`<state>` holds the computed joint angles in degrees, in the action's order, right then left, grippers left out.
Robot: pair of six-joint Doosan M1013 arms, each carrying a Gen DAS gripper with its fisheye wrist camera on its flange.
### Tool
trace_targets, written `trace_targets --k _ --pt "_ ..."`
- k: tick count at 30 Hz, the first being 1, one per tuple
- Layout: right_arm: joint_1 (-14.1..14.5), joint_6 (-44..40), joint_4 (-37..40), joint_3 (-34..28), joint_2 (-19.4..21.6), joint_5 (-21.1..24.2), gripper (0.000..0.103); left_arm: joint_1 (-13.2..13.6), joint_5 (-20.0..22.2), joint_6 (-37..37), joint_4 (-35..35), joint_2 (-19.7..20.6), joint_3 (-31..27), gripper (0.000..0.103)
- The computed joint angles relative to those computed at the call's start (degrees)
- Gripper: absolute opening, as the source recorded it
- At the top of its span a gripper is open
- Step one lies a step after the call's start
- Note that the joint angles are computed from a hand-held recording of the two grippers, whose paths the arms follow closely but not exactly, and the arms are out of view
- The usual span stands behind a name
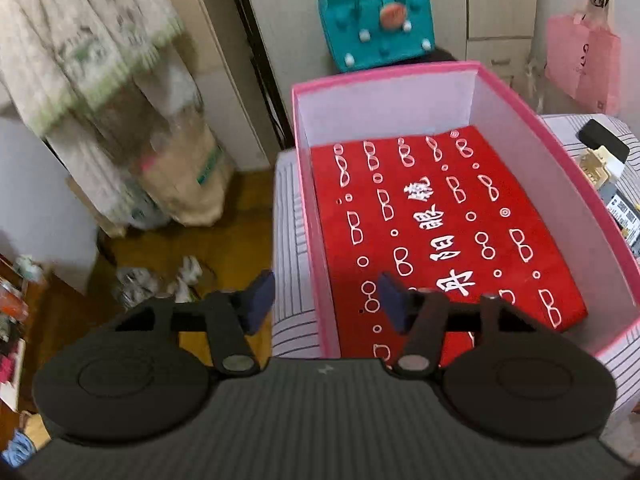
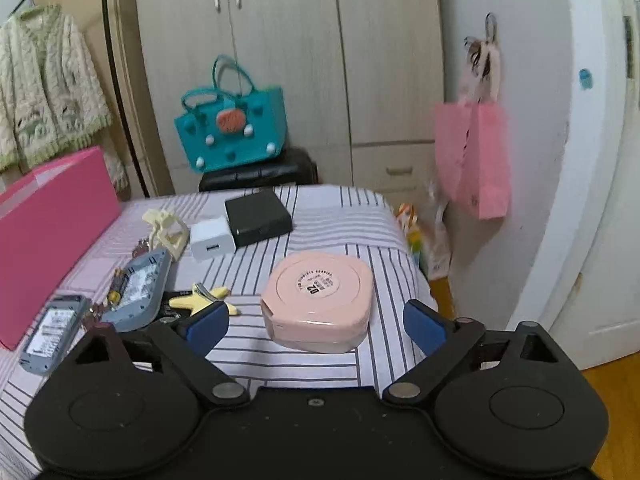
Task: Organize rigid objects
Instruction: 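Reach the right gripper to the pink round case and grasp it, then carry the pink case with the right gripper into the pink box and release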
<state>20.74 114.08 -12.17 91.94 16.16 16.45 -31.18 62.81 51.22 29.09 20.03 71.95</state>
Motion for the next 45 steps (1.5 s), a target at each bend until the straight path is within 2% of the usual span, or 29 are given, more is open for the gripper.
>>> trace_targets --k 1,2,4,7,12,15,18,20,21,27,30,33,36,38,41,45 --pt "-0.1 -3.6 3.1 -0.8 0.4 1.6 0.094 0.8 0.1 1.5 -2.2 0.4 -0.5 0.025" --pt "-0.3 -6.7 6.0 -1.3 0.6 2.7 0.093 1.3 1.1 2.4 -2.9 1.1 -1.3 0.014" --pt "-0.2 -9.7 8.4 -2.3 1.1 4.9 0.090 1.7 1.2 3.8 -3.2 1.4 -1.2 0.009" --pt "0.2 -9.9 6.1 -3.4 1.7 6.9 0.084 1.7 -0.1 5.4 -2.6 1.6 -0.9 0.006" --pt "1.0 -6.2 -0.2 -6.0 3.3 10.8 0.083 1.6 -0.7 8.9 -1.5 2.6 -1.6 0.006" --pt "0.8 -3.7 -1.2 -8.1 4.7 13.5 0.087 2.2 -2.4 10.4 -2.6 2.1 -0.9 0.006" --pt "0.6 -4.4 -0.7 -8.9 5.7 13.4 0.086 3.5 -7.2 12.1 -5.5 0.9 1.2 0.007" --pt "1.0 -2.3 -5.2 -8.8 6.3 11.7 0.084 3.8 -8.7 12.5 -5.5 0.6 1.9 0.007" --pt "1.1 -1.4 -5.8 -8.9 6.4 11.3 0.082 3.9 -8.9 12.9 -5.5 0.6 2.0 0.007" --pt "1.9 1.2 -7.5 -11.5 7.0 17.0 0.082 3.6 -8.6 17.4 -5.1 0.9 1.6 0.007" --pt "2.1 -1.3 -5.9 -12.0 6.8 18.4 0.081 3.6 -7.5 21.2 -6.7 1.2 0.8 0.007" --pt "2.6 -3.8 -4.6 -12.8 6.4 19.7 0.081 3.0 -4.6 24.2 -7.0 1.8 -0.7 0.008" --pt "4.1 -2.4 -10.2 -12.6 5.3 18.8 0.081 2.3 -0.2 24.0 -4.7 2.6 -2.6 0.008" --pt "4.8 -2.6 -12.1 -12.6 4.5 17.8 0.081 2.0 0.6 23.4 -4.5 2.6 -3.1 0.008" --pt "5.5 -8.9 -7.2 -13.6 3.5 16.1 0.081 1.3 1.4 22.5 -3.3 2.6 -3.4 0.008" --pt "6.5 -23.9 6.0 -17.0 3.3 15.9 0.082 0.9 3.3 22.3 -3.4 3.1 -3.9 0.008"
